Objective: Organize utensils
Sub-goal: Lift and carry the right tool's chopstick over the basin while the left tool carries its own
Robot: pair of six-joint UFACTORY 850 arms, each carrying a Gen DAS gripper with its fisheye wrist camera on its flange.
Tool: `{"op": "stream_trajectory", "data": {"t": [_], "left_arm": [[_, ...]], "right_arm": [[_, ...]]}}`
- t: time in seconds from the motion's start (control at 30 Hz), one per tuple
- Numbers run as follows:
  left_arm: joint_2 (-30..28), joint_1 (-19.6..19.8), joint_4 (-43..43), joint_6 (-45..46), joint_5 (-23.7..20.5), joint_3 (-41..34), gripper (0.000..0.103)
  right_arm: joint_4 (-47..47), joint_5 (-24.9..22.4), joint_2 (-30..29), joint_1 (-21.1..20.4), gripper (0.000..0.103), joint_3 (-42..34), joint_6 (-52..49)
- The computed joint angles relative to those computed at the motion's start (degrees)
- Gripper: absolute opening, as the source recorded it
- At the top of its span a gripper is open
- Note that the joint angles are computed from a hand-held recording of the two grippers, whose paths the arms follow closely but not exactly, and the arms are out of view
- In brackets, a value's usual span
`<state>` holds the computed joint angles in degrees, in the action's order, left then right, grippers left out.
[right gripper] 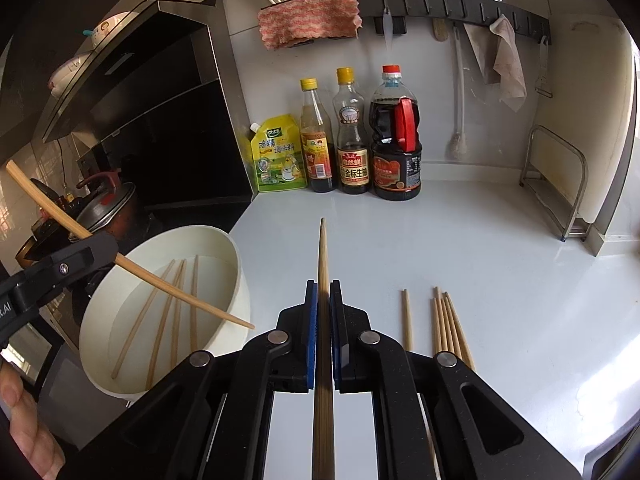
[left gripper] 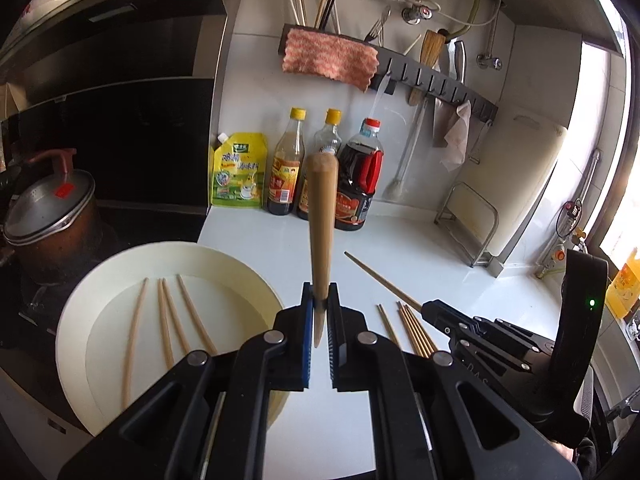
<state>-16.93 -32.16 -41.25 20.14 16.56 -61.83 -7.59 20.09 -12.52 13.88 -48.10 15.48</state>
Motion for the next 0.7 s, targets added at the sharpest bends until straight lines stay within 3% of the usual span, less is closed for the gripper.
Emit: {"op": "stream_trajectory", "data": {"t": [0.33,0.7], "left_arm": [[2.2,4.7,-7.8,8.3,3.3,1.2,0.007],[-1.6,11.0,-7.6,8.1,4.1,-0.3,0.007]], "right_arm": [[-9.7,-1.1,-4.3,5.4,0.006,-6.1,8.5],[-16.8,-8.0,-13.6,10.6,0.006,-17.2,15.1]]}}
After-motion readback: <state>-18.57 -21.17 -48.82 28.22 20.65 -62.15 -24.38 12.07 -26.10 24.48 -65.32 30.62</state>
